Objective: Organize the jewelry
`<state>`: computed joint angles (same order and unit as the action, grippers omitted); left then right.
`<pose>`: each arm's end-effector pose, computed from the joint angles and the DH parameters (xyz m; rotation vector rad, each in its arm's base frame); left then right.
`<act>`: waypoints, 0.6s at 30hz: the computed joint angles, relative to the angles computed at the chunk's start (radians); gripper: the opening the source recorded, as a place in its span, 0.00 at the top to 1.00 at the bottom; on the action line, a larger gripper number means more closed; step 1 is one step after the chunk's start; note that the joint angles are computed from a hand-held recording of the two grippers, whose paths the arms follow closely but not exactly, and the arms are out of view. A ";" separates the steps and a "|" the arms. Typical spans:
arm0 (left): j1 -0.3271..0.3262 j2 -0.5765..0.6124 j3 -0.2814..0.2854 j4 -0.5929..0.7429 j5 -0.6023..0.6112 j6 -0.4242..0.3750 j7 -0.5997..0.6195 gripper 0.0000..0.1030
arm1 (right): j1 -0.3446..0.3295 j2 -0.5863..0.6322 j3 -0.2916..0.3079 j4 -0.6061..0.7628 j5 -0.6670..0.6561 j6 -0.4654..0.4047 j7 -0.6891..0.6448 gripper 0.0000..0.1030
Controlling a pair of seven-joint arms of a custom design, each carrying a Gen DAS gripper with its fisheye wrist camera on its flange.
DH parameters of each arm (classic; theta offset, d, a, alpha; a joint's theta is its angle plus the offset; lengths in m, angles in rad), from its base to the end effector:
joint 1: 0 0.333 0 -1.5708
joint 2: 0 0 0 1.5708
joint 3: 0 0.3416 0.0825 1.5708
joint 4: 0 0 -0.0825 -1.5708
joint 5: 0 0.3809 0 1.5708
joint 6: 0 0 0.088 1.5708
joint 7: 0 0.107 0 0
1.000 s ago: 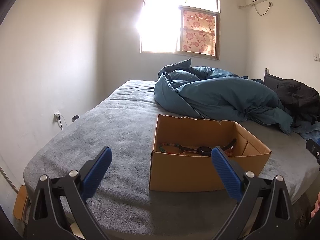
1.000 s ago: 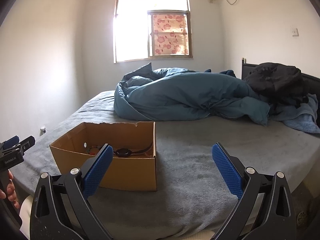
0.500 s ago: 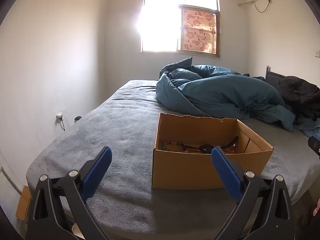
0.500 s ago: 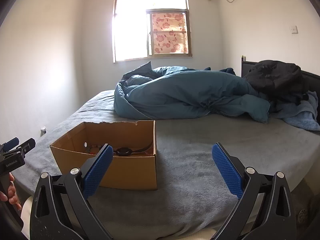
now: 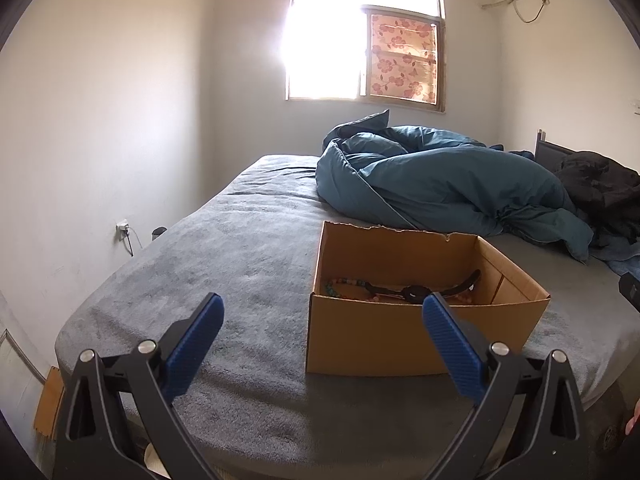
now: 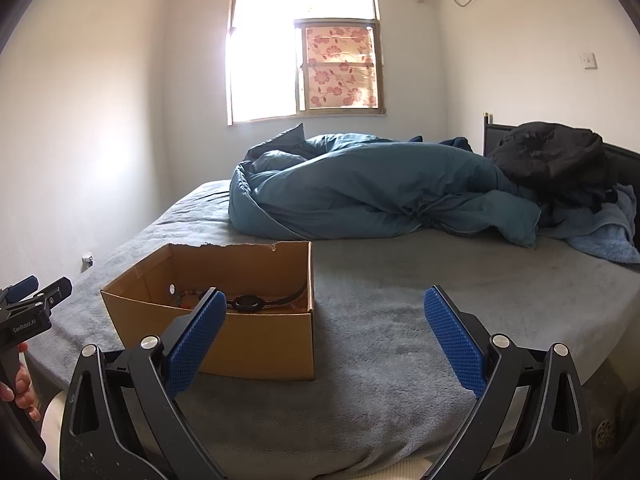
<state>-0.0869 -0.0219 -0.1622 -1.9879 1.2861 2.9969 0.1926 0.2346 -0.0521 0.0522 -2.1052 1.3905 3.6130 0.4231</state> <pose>0.5406 -0.2094 0.5783 -1.4837 1.5879 -1.0421 0.5147 0.0222 0.5697 -1.2918 1.6562 -1.1285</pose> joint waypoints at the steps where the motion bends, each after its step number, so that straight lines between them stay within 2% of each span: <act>1: 0.000 -0.001 -0.001 -0.001 -0.005 -0.005 0.003 0.05 | 0.000 0.000 0.000 0.000 0.000 0.000 0.000 0.08; 8: -0.004 0.005 -0.001 -0.002 -0.071 -0.022 0.060 0.05 | 0.001 0.001 0.000 0.001 0.001 0.000 0.003 0.08; 18: -0.009 0.012 0.000 -0.001 -0.083 -0.028 0.086 0.05 | 0.004 0.008 0.001 0.009 0.020 -0.002 -0.015 0.08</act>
<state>-0.0955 -0.0096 -0.1619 -1.9884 1.2032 2.9684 0.2789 0.2385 -0.0441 0.0530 -2.0966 1.4103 3.6112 0.4078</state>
